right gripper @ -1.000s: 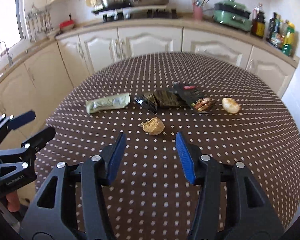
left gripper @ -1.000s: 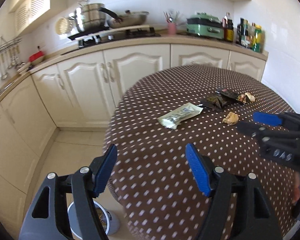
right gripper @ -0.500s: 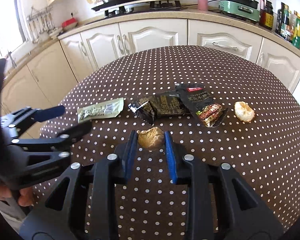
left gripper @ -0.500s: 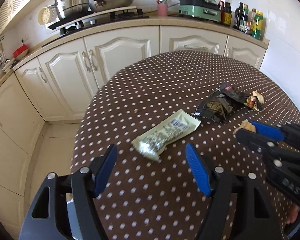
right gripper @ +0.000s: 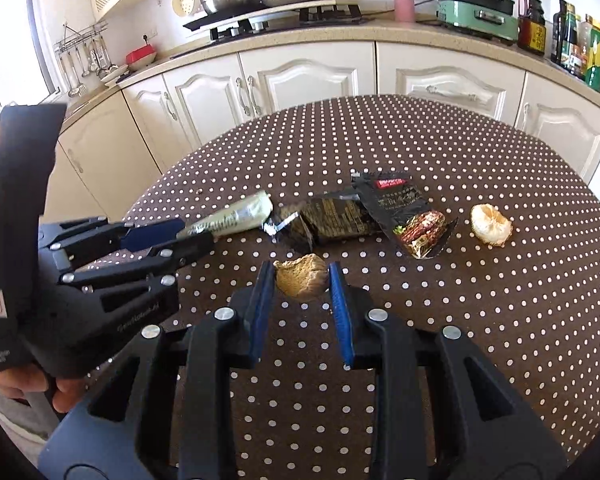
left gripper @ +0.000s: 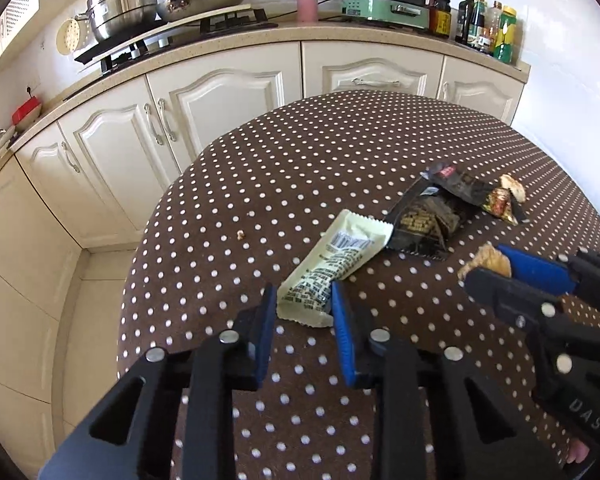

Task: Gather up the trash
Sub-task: 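Grasp the brown bread piece with the right tool while the left tool grasps the white snack wrapper, then carry the bread piece and white wrapper over the blue bin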

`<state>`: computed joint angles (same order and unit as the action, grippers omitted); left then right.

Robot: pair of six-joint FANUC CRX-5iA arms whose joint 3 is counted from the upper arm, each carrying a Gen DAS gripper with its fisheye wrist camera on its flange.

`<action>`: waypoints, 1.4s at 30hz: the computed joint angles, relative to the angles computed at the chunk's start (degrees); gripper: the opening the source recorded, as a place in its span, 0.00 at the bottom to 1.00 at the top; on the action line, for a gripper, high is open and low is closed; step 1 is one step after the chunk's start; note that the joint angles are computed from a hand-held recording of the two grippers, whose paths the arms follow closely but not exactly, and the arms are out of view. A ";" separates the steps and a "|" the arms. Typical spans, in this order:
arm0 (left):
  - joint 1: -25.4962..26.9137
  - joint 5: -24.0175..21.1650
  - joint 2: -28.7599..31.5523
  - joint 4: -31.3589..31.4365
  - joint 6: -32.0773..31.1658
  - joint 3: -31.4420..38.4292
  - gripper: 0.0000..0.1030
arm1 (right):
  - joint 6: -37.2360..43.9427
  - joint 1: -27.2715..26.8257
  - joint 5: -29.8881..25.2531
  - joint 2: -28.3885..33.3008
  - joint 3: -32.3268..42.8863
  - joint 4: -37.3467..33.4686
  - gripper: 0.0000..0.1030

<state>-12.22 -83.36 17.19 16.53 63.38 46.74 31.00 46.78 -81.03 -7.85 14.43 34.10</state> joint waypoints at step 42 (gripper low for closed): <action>47.57 5.96 -7.48 8.07 -4.08 -37.40 0.24 | 16.35 10.69 -3.84 53.30 55.47 -22.08 0.27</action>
